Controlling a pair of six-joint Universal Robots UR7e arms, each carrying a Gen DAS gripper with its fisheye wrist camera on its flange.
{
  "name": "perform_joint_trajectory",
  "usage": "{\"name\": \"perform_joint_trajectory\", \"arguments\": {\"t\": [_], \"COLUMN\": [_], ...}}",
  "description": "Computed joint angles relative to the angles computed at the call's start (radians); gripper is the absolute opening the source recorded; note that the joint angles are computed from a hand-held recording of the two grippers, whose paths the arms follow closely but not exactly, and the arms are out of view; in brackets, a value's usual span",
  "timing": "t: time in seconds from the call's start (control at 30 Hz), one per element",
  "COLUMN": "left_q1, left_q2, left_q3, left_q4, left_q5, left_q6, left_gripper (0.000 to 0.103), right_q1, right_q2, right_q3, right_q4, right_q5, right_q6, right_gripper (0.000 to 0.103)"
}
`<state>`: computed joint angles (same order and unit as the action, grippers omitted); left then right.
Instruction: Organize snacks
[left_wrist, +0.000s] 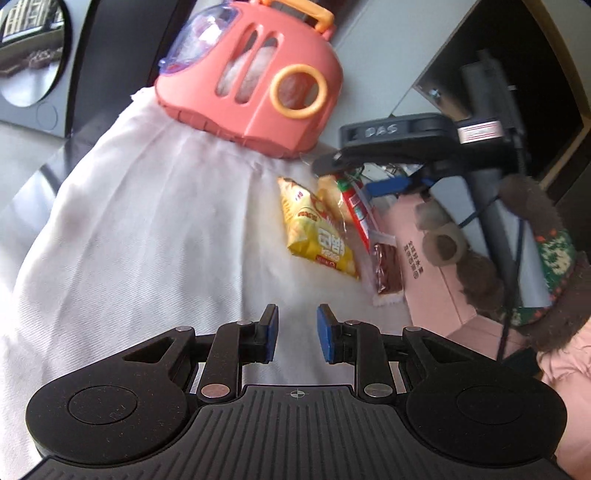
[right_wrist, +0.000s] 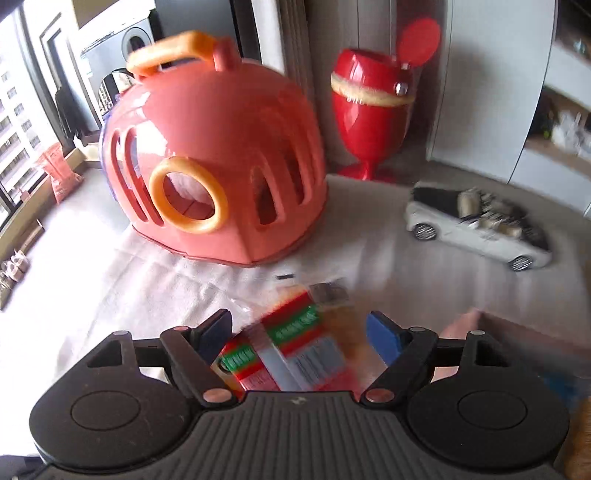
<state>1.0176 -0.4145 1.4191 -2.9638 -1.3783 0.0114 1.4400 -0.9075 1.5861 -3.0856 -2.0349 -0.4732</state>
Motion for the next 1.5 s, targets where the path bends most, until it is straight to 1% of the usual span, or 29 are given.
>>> {"name": "perform_joint_trajectory", "arguments": {"t": [0.03, 0.1, 0.13, 0.17, 0.23, 0.3, 0.33, 0.37, 0.4, 0.43, 0.47, 0.53, 0.57, 0.6, 0.67, 0.7, 0.73, 0.77, 0.83, 0.9, 1.0, 1.07, 1.13, 1.17, 1.27, 1.3, 1.37, 1.43, 1.5], "left_q1": [0.003, 0.008, 0.011, 0.012, 0.012, 0.011, 0.011, 0.011, 0.012, 0.013, 0.013, 0.013, 0.011, 0.009, 0.003, -0.002, -0.010, -0.017, -0.030, -0.044, -0.067, -0.082, -0.093, -0.098, -0.104, -0.104, -0.097, -0.094, -0.095], "left_q2": [-0.009, -0.021, -0.023, -0.028, -0.038, -0.050, -0.056, -0.058, -0.062, -0.066, -0.070, -0.076, -0.077, -0.079, -0.080, -0.081, -0.078, -0.067, -0.026, 0.043, 0.182, 0.266, 0.317, 0.326, 0.273, 0.243, 0.175, 0.103, 0.041], "left_q3": [0.014, 0.029, 0.032, 0.037, 0.050, 0.066, 0.074, 0.076, 0.079, 0.079, 0.080, 0.079, 0.078, 0.080, 0.077, 0.077, 0.068, 0.044, -0.034, -0.142, -0.368, -0.503, -0.576, -0.580, -0.473, -0.426, -0.320, -0.202, -0.089], "left_q4": [-0.013, -0.031, -0.038, -0.044, -0.056, -0.077, -0.087, -0.095, -0.101, -0.106, -0.111, -0.119, -0.123, -0.125, -0.110, -0.095, -0.071, -0.033, 0.057, 0.129, 0.296, 0.399, 0.468, 0.479, 0.409, 0.399, 0.367, 0.315, 0.245], "left_q5": [-0.007, -0.022, -0.027, -0.030, -0.032, -0.021, -0.007, 0.010, 0.024, 0.036, 0.045, 0.049, 0.048, 0.044, 0.024, 0.011, -0.005, -0.025, -0.070, -0.092, -0.062, -0.014, 0.028, 0.053, 0.073, 0.068, 0.048, 0.054, 0.091], "left_q6": [-0.006, -0.016, -0.022, -0.026, -0.030, -0.032, -0.034, -0.038, -0.044, -0.050, -0.056, -0.062, -0.061, -0.058, -0.039, -0.020, 0.007, 0.043, 0.108, 0.141, 0.177, 0.226, 0.273, 0.294, 0.378, 0.391, 0.411, 0.418, 0.421], "left_gripper": [0.026, 0.026, 0.026, 0.026, 0.026, 0.026, 0.026, 0.026, 0.026, 0.026, 0.026, 0.026, 0.026, 0.026, 0.026, 0.026, 0.026, 0.026, 0.026, 0.026, 0.027, 0.026, 0.026, 0.025, 0.023, 0.023, 0.023, 0.023, 0.023], "right_q1": [0.002, 0.016, 0.020, 0.021, 0.020, 0.004, -0.005, -0.013, -0.016, -0.014, -0.006, 0.016, 0.021, 0.021, 0.015, 0.018, 0.014, 0.012, -0.001, -0.009, -0.008, -0.003, -0.008, -0.015, -0.035, -0.041, -0.050, -0.054, -0.049], "right_q2": [0.005, 0.015, 0.003, -0.017, -0.073, -0.127, -0.149, -0.167, -0.183, -0.194, -0.199, -0.184, -0.172, -0.164, -0.149, -0.139, -0.136, -0.137, -0.175, -0.218, -0.249, -0.256, -0.272, -0.290, -0.311, -0.314, -0.311, -0.291, -0.257], "right_q3": [-0.009, 0.003, 0.020, 0.046, 0.103, 0.131, 0.150, 0.177, 0.206, 0.242, 0.278, 0.318, 0.316, 0.301, 0.264, 0.245, 0.227, 0.220, 0.238, 0.275, 0.339, 0.376, 0.410, 0.424, 0.432, 0.428, 0.413, 0.382, 0.339], "right_q4": [0.026, 0.008, 0.032, 0.061, 0.148, 0.311, 0.353, 0.361, 0.341, 0.284, 0.201, 0.026, -0.022, -0.033, -0.051, -0.063, -0.074, -0.101, -0.117, -0.134, -0.203, -0.256, -0.304, -0.299, -0.286, -0.273, -0.239, -0.200, -0.162], "right_q5": [-0.010, -0.035, -0.021, 0.010, 0.098, 0.216, 0.268, 0.301, 0.311, 0.301, 0.268, 0.170, 0.128, 0.101, 0.064, 0.024, -0.009, -0.026, -0.006, 0.013, 0.007, -0.008, -0.001, 0.015, 0.059, 0.074, 0.102, 0.131, 0.147], "right_q6": [0.018, 0.008, 0.016, 0.025, 0.044, 0.087, 0.113, 0.130, 0.131, 0.110, 0.068, -0.025, -0.051, -0.063, -0.076, -0.087, -0.092, -0.084, -0.084, -0.090, -0.106, -0.131, -0.147, -0.150, -0.136, -0.129, -0.109, -0.081, -0.046], "right_gripper": [0.080, 0.080, 0.080, 0.080, 0.079, 0.079, 0.079, 0.079, 0.079, 0.079, 0.079, 0.079, 0.079, 0.078, 0.056, 0.036, 0.031, 0.031, 0.031, 0.031, 0.031, 0.031, 0.035, 0.035, 0.035, 0.036, 0.041, 0.059, 0.069]}}
